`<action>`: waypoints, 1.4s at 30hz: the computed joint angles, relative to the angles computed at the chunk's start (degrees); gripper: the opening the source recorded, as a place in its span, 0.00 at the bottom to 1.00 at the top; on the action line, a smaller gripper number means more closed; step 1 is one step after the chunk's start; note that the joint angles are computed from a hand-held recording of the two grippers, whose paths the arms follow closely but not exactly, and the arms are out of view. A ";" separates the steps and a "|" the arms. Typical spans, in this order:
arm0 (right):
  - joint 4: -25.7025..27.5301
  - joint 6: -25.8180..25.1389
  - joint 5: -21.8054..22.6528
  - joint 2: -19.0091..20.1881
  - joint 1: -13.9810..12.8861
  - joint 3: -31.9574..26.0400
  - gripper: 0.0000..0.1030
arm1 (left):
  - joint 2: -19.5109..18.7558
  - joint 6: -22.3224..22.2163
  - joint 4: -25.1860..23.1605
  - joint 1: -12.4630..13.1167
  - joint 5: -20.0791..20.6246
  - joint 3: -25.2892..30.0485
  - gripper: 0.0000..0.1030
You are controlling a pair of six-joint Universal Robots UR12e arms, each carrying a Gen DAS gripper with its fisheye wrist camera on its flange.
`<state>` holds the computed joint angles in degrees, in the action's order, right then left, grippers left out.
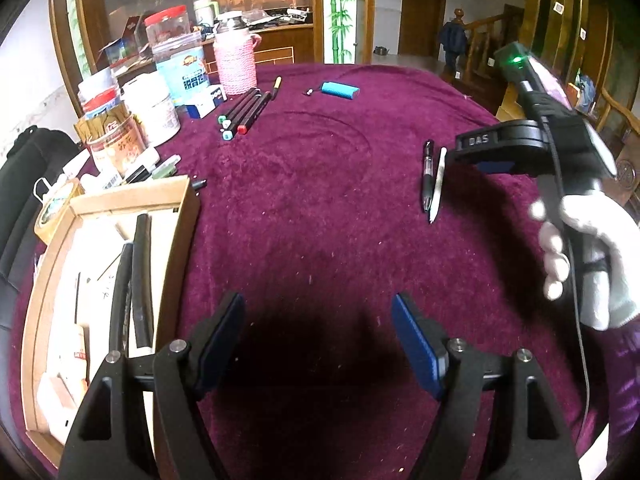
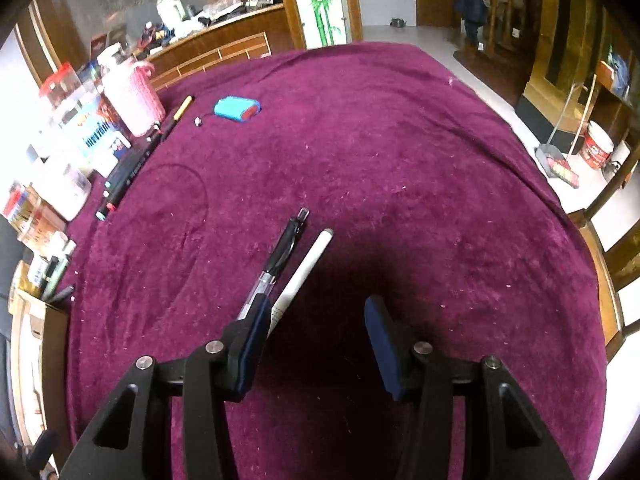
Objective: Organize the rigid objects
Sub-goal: 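Grasp the white marker with the right tool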
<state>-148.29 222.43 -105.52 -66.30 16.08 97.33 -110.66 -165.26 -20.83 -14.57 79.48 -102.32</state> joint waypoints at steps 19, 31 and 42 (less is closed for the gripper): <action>9.05 0.04 -5.69 4.04 1.21 -6.48 0.45 | 0.35 -0.88 0.12 1.80 -1.96 -0.91 0.73; 6.57 0.80 -4.46 0.46 2.24 -1.24 0.07 | 0.05 0.34 0.14 1.07 -1.36 0.09 0.73; -3.58 5.45 -6.80 -4.08 2.26 8.05 0.08 | -5.58 5.06 0.13 -4.19 2.37 8.13 0.72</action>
